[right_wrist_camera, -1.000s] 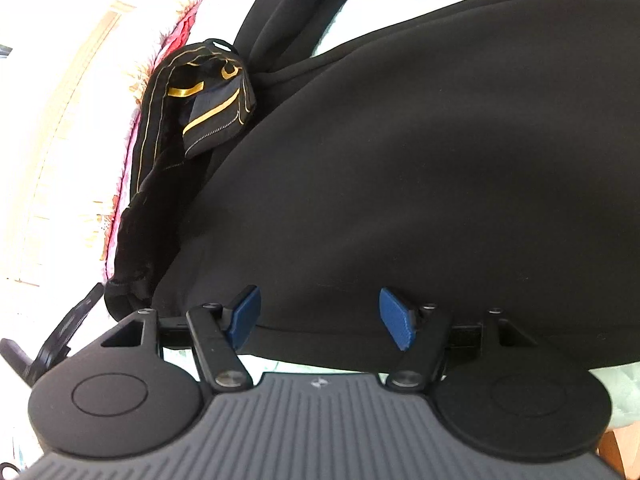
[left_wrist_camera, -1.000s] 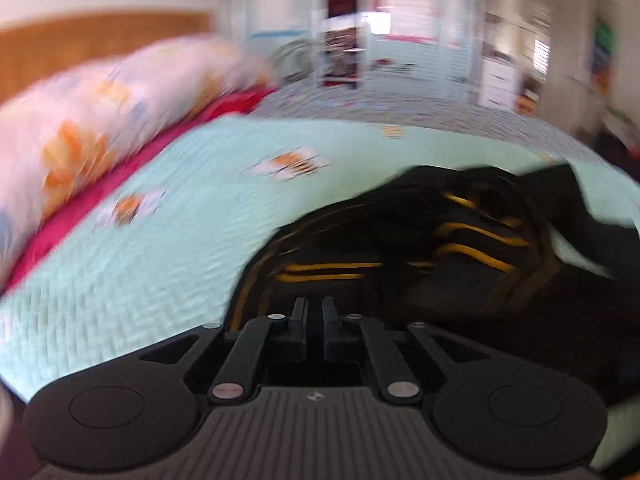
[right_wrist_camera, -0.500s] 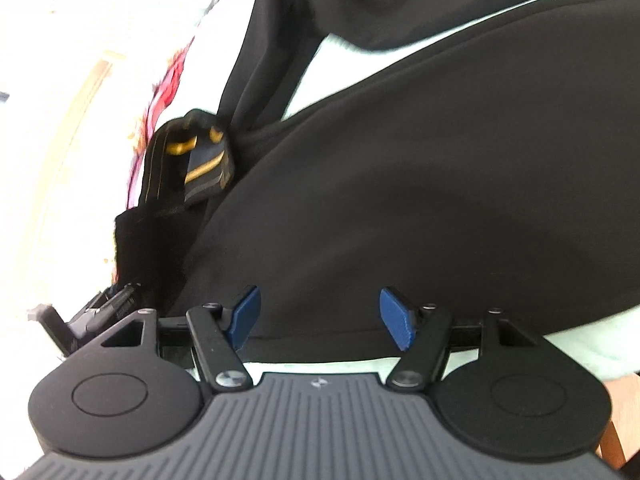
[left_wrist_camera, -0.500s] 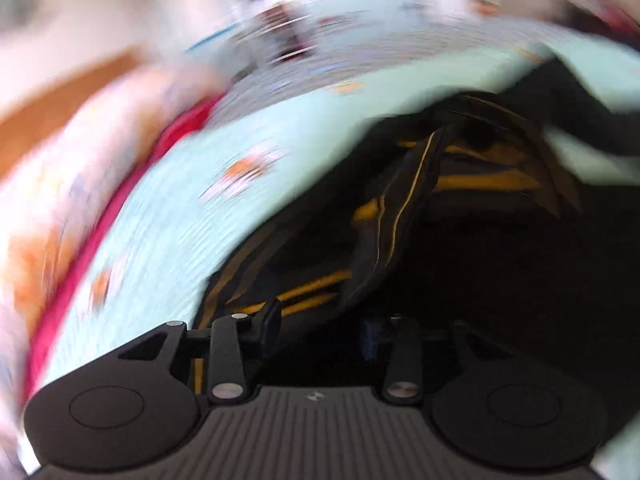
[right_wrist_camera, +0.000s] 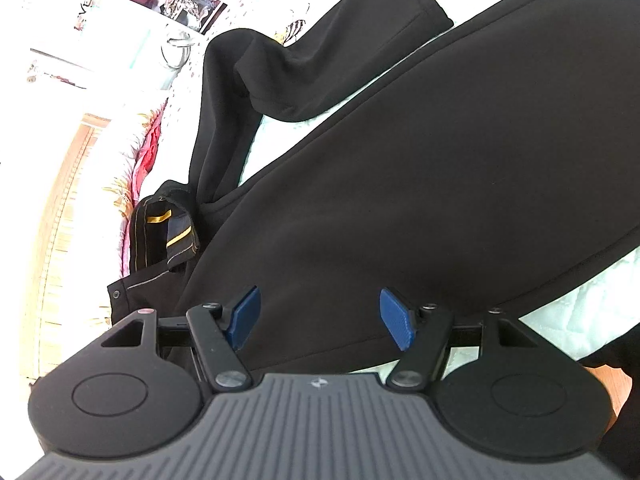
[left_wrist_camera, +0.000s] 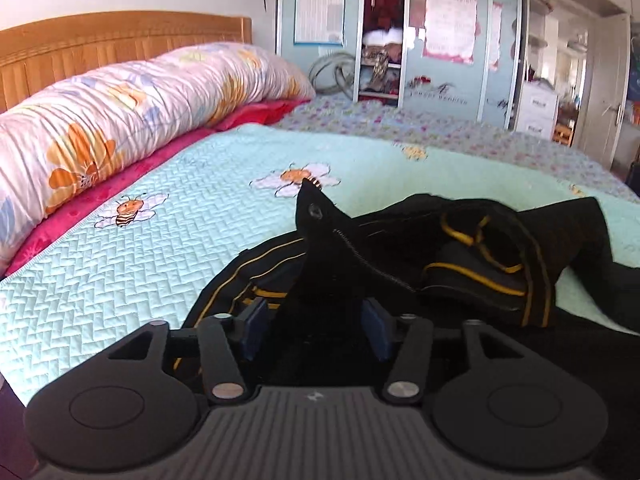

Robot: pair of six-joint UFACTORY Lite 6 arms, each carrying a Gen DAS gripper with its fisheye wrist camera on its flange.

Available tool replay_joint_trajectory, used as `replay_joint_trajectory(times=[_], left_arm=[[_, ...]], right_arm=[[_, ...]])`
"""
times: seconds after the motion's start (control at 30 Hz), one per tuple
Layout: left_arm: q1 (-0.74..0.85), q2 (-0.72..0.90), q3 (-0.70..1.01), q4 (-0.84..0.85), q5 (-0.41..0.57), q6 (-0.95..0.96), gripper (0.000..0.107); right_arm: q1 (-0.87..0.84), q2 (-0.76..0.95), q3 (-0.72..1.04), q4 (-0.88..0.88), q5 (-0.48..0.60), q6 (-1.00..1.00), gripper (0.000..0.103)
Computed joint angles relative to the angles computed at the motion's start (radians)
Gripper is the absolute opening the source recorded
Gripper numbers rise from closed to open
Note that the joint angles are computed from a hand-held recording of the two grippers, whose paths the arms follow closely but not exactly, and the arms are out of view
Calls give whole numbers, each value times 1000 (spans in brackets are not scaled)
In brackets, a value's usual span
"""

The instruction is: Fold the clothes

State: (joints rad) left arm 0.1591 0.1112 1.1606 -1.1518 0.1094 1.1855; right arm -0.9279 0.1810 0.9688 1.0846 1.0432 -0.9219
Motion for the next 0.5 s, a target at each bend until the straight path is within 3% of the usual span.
replay_joint_trajectory(times=[0.07,0.5], left_arm=[[-14,-36,-55,-107,1,81,58],[-103,-197,-208,-15,16,-82,60]], right_arm=[[10,0,-4,3,-8,0,69],[-1,-35,-40,-4,-3,-3,69]])
